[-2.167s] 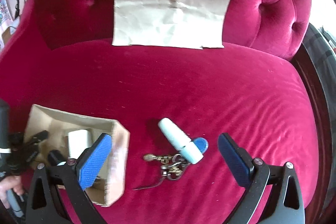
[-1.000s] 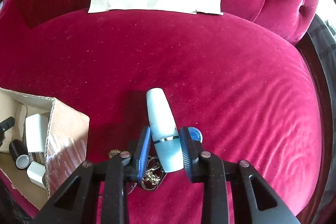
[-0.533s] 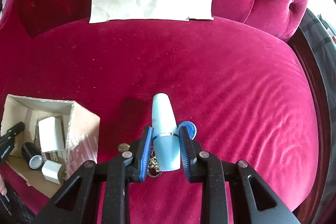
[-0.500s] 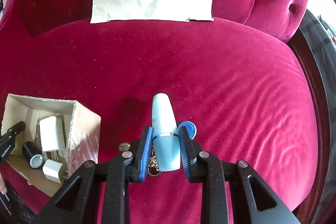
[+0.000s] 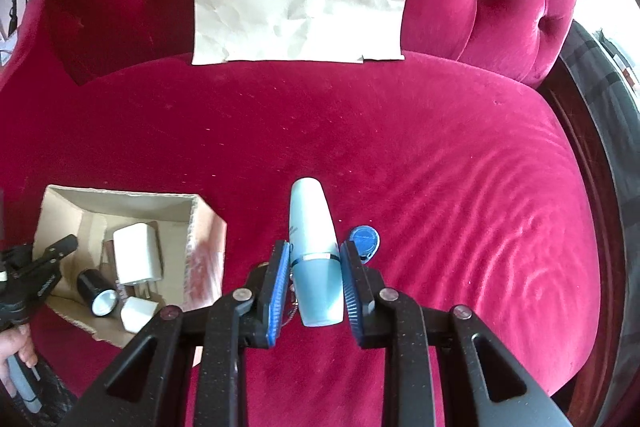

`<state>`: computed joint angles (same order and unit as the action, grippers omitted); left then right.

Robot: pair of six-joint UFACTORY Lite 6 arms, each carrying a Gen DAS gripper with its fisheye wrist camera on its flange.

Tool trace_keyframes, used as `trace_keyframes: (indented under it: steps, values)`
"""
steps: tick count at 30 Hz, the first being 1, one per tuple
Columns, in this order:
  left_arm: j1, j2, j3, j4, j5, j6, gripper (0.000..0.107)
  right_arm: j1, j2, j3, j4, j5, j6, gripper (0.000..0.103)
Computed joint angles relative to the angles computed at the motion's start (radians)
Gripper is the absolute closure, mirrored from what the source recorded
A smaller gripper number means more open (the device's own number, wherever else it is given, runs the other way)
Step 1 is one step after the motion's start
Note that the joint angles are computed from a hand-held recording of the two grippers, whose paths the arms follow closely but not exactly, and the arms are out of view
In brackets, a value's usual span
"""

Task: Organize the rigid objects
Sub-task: 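Lift the white-and-blue tube with the right gripper and carry it toward the box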

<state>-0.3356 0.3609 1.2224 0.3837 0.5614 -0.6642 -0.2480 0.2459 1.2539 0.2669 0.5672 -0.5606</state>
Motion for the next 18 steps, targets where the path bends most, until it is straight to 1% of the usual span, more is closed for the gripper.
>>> trace_keyframes:
  steps: [10,18]
  values:
    - [-0.006,0.009,0.009,0.012,0.003,-0.012,0.103,0.071,-0.149,-0.046,0.030,0.086,0.011,0.076]
    - [-0.009,0.010,0.007,0.017,0.002,-0.018,0.103,0.177,-0.200,-0.087,-0.002,0.092,0.090,0.076]
